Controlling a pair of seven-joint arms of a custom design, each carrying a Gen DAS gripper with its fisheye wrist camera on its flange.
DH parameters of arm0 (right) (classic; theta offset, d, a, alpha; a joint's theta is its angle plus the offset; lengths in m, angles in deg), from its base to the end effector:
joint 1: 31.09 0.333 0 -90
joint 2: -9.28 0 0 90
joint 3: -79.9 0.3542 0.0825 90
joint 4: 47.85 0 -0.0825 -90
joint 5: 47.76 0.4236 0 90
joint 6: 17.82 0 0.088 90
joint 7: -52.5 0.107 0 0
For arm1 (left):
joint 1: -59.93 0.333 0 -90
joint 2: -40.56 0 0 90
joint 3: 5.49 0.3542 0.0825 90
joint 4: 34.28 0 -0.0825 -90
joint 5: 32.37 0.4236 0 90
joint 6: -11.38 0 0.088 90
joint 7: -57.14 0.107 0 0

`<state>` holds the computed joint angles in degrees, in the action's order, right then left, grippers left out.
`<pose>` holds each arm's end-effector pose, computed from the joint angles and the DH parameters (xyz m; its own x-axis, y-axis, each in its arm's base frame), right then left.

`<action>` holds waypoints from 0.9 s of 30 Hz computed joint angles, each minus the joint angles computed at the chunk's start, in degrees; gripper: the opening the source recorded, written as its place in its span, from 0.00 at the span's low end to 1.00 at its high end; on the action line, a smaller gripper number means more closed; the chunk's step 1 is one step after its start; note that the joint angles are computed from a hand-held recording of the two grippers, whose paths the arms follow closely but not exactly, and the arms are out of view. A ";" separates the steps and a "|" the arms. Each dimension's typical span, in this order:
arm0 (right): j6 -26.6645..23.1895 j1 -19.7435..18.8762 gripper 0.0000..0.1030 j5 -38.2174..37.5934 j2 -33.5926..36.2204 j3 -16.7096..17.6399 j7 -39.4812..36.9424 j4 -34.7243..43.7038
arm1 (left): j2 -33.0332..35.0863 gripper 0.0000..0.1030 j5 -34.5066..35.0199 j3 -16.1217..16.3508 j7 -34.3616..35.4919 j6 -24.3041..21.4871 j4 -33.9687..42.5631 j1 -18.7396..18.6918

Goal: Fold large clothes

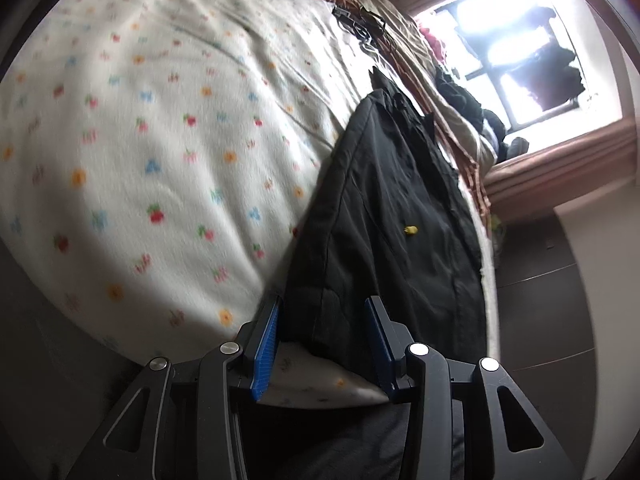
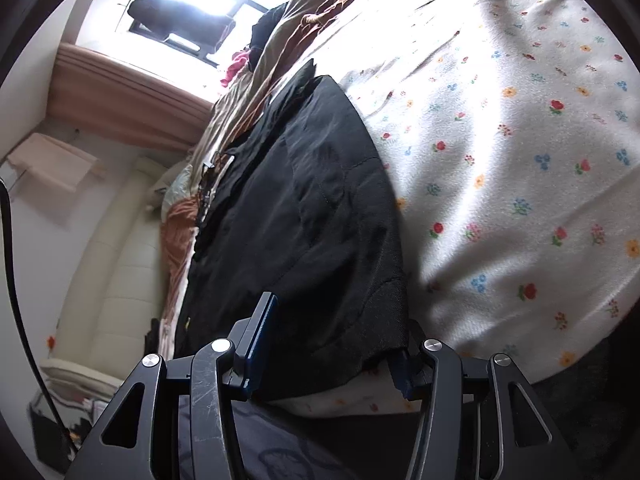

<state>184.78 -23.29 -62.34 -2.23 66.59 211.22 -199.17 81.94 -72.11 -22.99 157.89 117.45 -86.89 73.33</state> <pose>0.4799 -0.0186 0.4518 -0.3864 -0.4995 -0.7754 -0.2612 0.8655 -0.4274 0.8293 -0.0050 0.5541 -0.1508 -0.6545 0.7409 -0.9581 -0.0879 -0.2727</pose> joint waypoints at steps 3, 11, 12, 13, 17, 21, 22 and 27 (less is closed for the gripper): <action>2.08 -0.62 0.50 1.21 0.84 0.79 0.03 0.12 | 0.00 0.43 -3.17 -1.44 -0.30 -0.42 -0.98 1.15; 2.01 -2.00 0.50 -0.38 1.41 1.58 1.72 0.57 | -4.35 0.43 -4.10 -0.06 2.14 3.87 -6.83 -0.92; 1.71 -2.13 0.50 -0.23 1.38 1.80 1.58 0.58 | -4.78 0.43 -3.33 0.35 2.10 4.27 -7.42 -1.27; 1.18 -2.15 0.50 -0.21 1.34 1.89 1.52 0.74 | -5.36 0.43 -2.32 0.87 2.05 4.90 -8.11 -1.72; -2.34 -7.50 0.50 12.23 -0.32 10.19 -7.61 0.23 | -8.13 0.43 -0.80 2.35 1.09 8.83 -11.96 -1.64; -1.11 -4.38 0.50 14.14 -0.22 7.45 -9.23 -0.31 | -8.40 0.43 -1.53 2.35 1.31 10.25 -13.32 -1.14; -0.42 -2.88 0.50 12.74 0.25 5.69 -8.04 -0.22 | -8.37 0.43 -1.86 2.22 1.18 10.54 -13.50 -1.13; 0.43 -2.14 0.40 10.39 1.71 4.38 -5.90 0.74 | -7.30 0.38 -1.88 1.77 -0.19 11.25 -12.38 -2.30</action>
<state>185.21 -25.43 -51.95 -0.52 70.97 205.32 -198.43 74.64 -73.99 -21.22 157.69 128.70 -99.26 71.03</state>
